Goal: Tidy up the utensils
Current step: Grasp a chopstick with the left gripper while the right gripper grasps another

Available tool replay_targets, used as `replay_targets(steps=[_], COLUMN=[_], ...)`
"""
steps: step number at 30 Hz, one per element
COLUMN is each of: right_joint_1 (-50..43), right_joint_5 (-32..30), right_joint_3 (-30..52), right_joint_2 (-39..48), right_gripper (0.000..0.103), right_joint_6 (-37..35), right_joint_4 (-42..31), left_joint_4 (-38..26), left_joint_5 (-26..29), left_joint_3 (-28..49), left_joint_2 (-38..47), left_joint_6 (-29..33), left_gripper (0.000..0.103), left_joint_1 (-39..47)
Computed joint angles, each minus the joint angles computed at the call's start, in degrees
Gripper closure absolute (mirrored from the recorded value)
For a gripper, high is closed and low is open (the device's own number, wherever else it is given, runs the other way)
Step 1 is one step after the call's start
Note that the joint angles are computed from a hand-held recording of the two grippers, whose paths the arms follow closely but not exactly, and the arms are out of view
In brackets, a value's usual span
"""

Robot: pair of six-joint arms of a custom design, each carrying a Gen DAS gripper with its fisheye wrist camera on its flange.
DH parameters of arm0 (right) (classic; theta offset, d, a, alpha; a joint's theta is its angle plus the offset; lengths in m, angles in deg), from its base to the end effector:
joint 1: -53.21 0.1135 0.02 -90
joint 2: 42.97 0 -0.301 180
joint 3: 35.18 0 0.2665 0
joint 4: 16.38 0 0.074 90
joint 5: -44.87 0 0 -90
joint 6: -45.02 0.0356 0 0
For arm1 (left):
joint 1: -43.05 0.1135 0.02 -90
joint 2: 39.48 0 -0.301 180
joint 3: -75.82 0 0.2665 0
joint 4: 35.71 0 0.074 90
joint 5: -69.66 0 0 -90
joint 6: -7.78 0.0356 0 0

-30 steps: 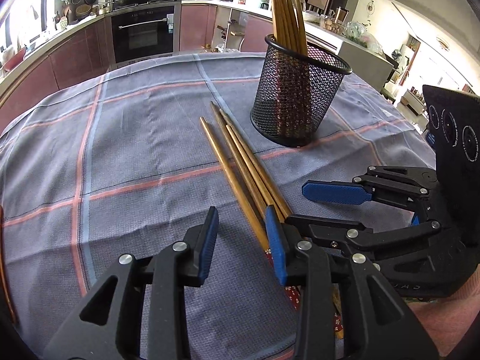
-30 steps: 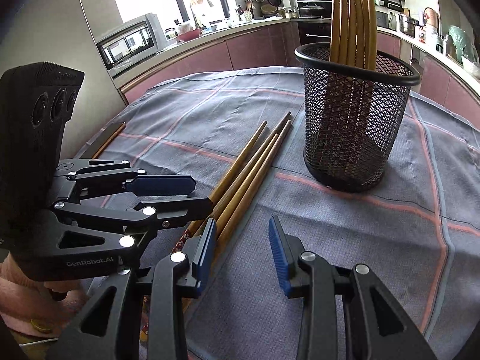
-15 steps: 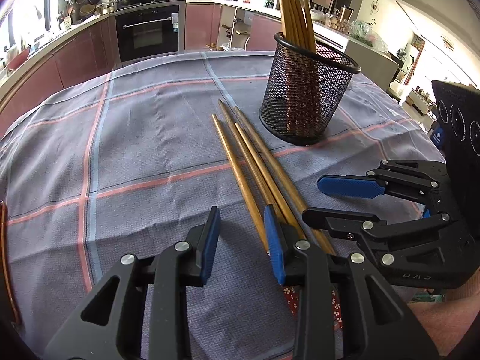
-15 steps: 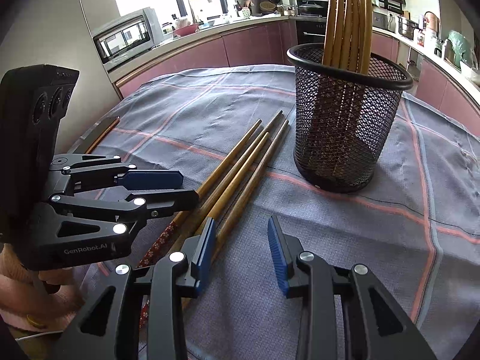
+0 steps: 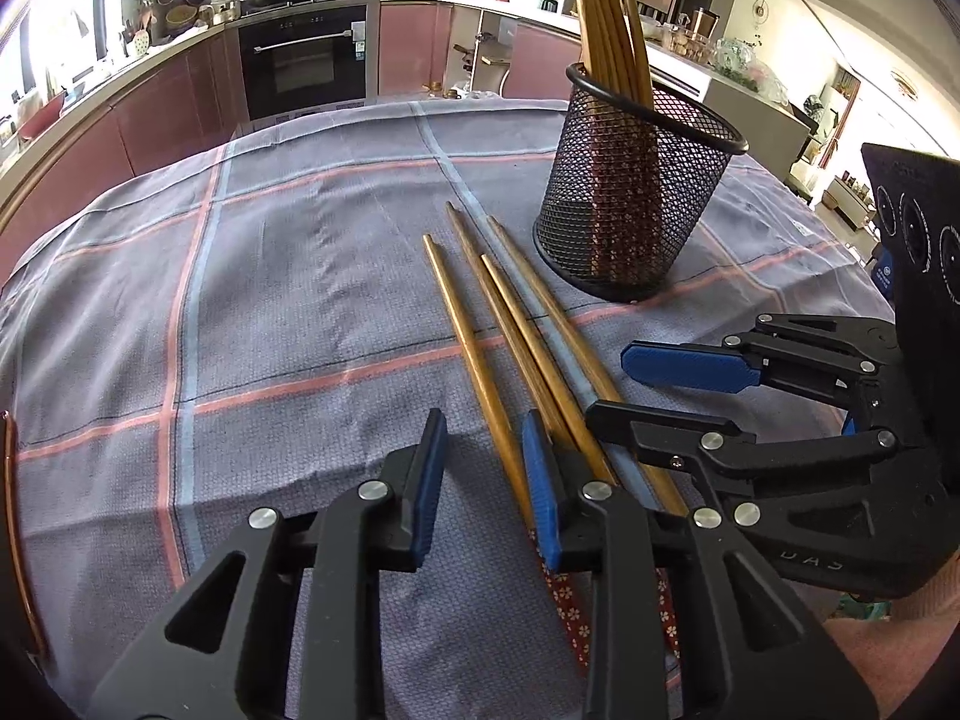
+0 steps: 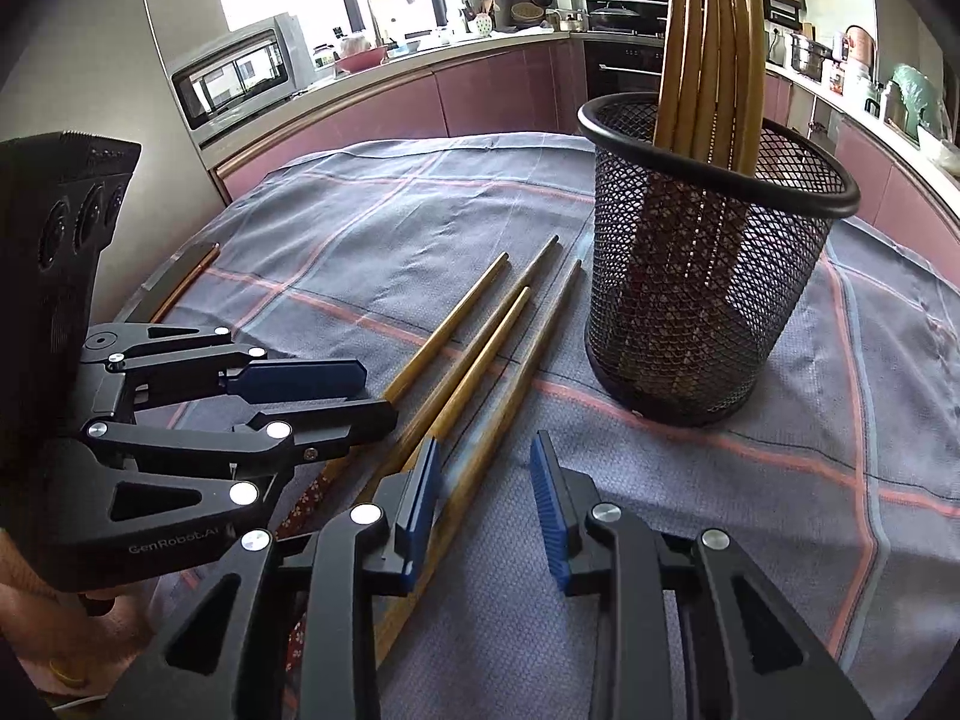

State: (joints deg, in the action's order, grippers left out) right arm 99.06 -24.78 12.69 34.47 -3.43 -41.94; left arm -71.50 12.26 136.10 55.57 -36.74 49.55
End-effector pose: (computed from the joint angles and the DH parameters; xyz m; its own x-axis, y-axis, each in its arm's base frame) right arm 0.1814 0.1691 0.1877 -0.7820 0.0872 -0.6171 -0.0208 0.9860 0.1657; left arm 0.3003 0.0149 0.1633 -0.5979 0.5364 -0.5956 0.7261 0.6772 -0.1189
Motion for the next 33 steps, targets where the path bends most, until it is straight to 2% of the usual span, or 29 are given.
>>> replay_targets(steps=[5,11,17,22,33], right_joint_1=[-1.46,-2.62,-2.74,-1.13,-0.58], right_joint_5=[-0.47,-2.32,-2.57,-1.73,-4.83], right_joint_3=[-0.55,-3.19,-6.24,-6.67,-4.77], right_joint_2=[0.11,-2.26,-7.19,-10.76,-6.18], right_gripper=[0.089,0.095,0.097,0.097,0.096], right_joint_6=[0.92,3.42,5.79,4.38,2.45], right_joint_4=[1.54,4.27,5.52,4.76,4.15], left_joint_4=[0.96,0.69,-0.72,-4.53,-6.44], left_joint_5=[-0.27,0.46,2.35,5.10,4.03], left_joint_3=[0.22,0.53,0.79,1.58,0.83], left_joint_2=[0.54,0.84,0.18,-0.62,0.22], left_joint_6=[-1.69,-3.67,-4.26,-1.14,2.40], left_gripper=[0.091,0.095,0.095,0.095,0.095], left_joint_1=[-0.69,-0.10,1.62,3.72,3.05])
